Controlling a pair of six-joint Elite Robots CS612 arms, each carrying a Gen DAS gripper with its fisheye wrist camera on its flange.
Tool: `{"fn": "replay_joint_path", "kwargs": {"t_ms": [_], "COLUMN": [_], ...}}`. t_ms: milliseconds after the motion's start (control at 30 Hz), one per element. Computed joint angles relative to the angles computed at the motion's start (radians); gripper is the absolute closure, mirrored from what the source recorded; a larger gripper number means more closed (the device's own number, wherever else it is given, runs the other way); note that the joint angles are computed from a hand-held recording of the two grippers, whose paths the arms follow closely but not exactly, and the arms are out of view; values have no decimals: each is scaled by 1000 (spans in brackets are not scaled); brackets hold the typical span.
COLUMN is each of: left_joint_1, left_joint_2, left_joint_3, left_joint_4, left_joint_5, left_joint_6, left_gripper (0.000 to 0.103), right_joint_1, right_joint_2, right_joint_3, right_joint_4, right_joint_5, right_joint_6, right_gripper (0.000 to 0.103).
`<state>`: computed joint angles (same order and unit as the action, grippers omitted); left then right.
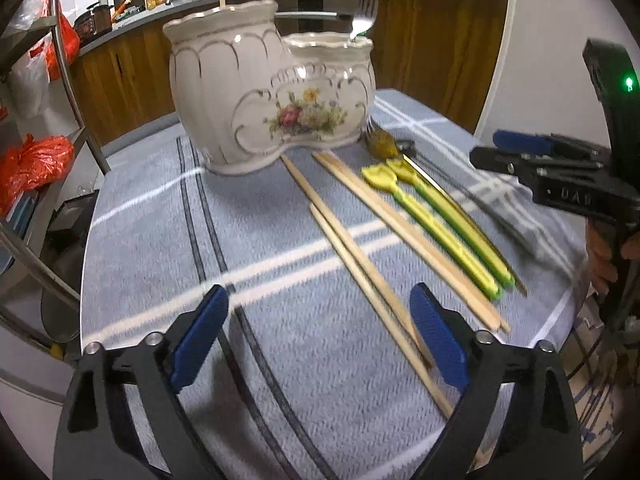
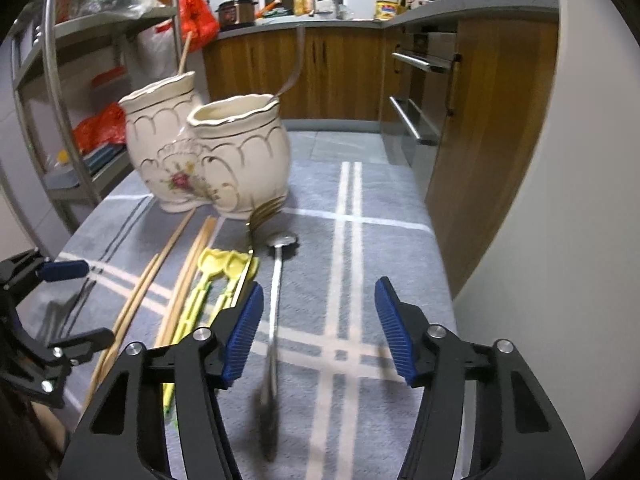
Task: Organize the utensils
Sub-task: 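Close the left gripper on another wooden chopstick while the right gripper grasps the metal spoon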
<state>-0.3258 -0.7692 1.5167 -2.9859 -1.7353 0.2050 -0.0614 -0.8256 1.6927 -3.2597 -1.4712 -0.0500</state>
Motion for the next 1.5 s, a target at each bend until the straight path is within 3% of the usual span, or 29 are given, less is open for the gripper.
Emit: {"fn": "replay_joint_path", "kwargs": {"t_ms": [567,633,800,1000,1067,1133,1200,1333,1500], "left_joint_1": [5,0,2,6,7,6,5,8,23], "left_joint_2": [-14,-8,9,34,41,48,52,57,56], "left_joint_3": [13,1,-48,-94,-106,-118,-127,-142,-139], "left_joint_4": [30,28,71,88,88,91,102,122,95], "left_joint_5": [23,41,24,21,20,22,21,5,-33], "left_joint_6": [-2,13,28,27,25,24,30,29,21], "left_gripper": [18,24,53,66,69,76,93,94,98], "right_joint_1": [6,10,13,22,16,17,15,17,17], "right_joint_2": [-1,4,21,49,52,56,57,54,33], "right_joint_3": [-5,-19,-60,-123,-138,-147,-152,-150,-101], "right_joint_4": [29,54,115,200,231,245,255,247,134], "right_joint_5": [8,5,28,13,45,36,50,49,46], "right_joint_6": [-9,-17,-32,-49,-30,-27,-28,-28,-38], "right_gripper": [51,56,66,75,76,85,93,99,99]}}
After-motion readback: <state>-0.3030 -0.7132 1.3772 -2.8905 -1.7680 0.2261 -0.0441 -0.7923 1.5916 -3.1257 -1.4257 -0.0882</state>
